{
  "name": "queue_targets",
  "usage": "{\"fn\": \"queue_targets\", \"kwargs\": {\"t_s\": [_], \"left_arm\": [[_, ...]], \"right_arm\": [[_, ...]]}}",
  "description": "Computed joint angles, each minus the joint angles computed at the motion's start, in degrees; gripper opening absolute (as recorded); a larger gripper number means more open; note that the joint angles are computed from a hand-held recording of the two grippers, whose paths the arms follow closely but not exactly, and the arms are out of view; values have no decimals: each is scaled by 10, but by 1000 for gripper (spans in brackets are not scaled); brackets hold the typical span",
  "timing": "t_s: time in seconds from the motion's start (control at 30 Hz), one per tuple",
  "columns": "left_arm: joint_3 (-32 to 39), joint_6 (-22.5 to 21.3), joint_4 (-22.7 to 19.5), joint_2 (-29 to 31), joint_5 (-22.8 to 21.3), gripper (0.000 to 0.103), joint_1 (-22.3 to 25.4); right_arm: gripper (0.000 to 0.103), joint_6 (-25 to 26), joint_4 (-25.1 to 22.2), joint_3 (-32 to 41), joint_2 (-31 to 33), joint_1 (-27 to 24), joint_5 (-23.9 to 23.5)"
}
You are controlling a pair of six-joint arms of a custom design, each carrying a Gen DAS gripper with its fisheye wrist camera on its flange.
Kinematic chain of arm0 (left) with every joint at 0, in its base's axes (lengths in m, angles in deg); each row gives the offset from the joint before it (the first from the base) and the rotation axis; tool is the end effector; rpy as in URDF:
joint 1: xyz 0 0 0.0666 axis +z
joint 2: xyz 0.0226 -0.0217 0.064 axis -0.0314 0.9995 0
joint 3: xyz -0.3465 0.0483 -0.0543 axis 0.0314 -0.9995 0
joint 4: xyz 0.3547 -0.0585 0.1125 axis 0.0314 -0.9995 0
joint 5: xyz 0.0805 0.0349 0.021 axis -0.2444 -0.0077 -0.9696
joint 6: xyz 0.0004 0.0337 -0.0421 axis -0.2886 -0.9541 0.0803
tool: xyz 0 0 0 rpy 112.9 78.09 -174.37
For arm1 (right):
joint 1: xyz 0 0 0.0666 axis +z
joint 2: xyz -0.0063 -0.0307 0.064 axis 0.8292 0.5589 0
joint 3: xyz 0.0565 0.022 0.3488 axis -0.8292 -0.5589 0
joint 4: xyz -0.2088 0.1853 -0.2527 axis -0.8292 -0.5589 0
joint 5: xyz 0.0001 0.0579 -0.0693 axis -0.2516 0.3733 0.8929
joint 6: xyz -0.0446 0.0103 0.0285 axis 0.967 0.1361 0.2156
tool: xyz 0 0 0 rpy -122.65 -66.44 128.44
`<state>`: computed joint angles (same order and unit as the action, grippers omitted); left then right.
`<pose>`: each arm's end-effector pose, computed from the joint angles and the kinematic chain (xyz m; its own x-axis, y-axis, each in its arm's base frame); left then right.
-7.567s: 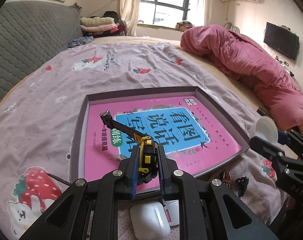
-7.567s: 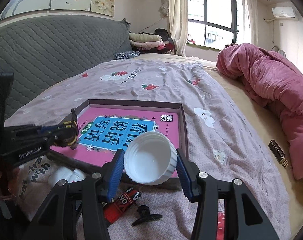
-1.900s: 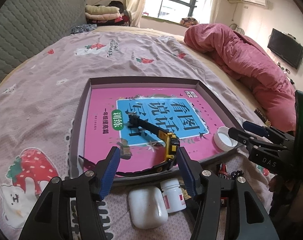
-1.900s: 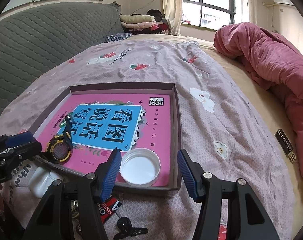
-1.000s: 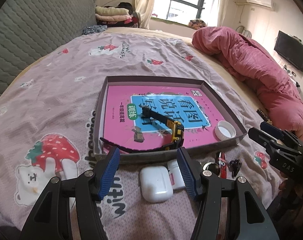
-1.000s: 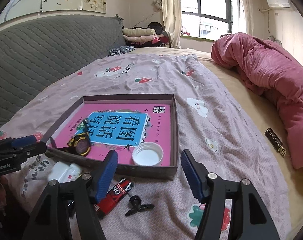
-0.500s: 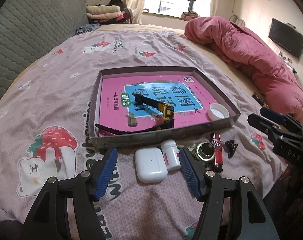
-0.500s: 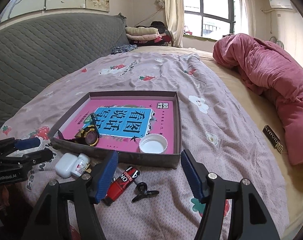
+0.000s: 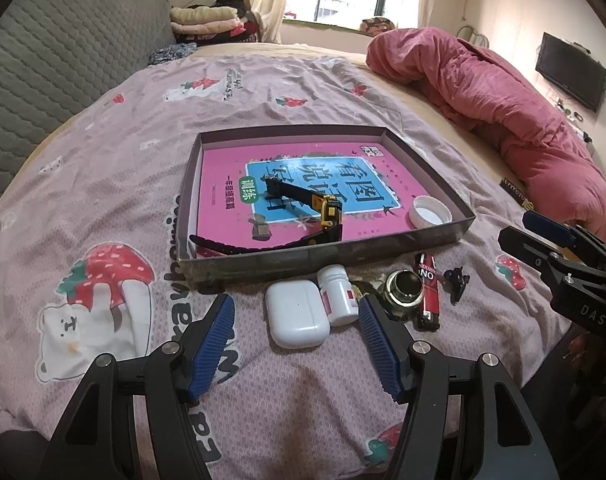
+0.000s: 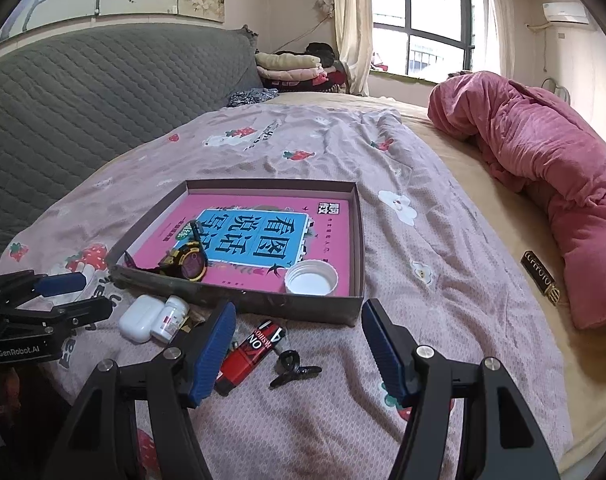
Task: Organize rigid objects
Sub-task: 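Raise both open tools away from the tray, then move the left tool to the white earbud case while the right tool approaches the black claw clip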
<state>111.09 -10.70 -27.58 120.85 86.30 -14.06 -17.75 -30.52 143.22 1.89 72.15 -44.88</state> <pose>0.5706 -0.1342 0.4207 -0.7037 0.2952 -0.6462 0.4734 0.8731 -0.1167 0.4788 0.1276 0.4340 -0.6445 0.0556 -0.7626 0.0942 0.9955 -0.0070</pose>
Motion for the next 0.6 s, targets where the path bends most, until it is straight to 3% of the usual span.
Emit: {"fn": "queue_targets", "kwargs": {"t_s": [0.6], "left_arm": [[5,-3,-31,6,-4,66,-4]], "right_arm": [[65,-17,-33,-1,2,4,-18]]}}
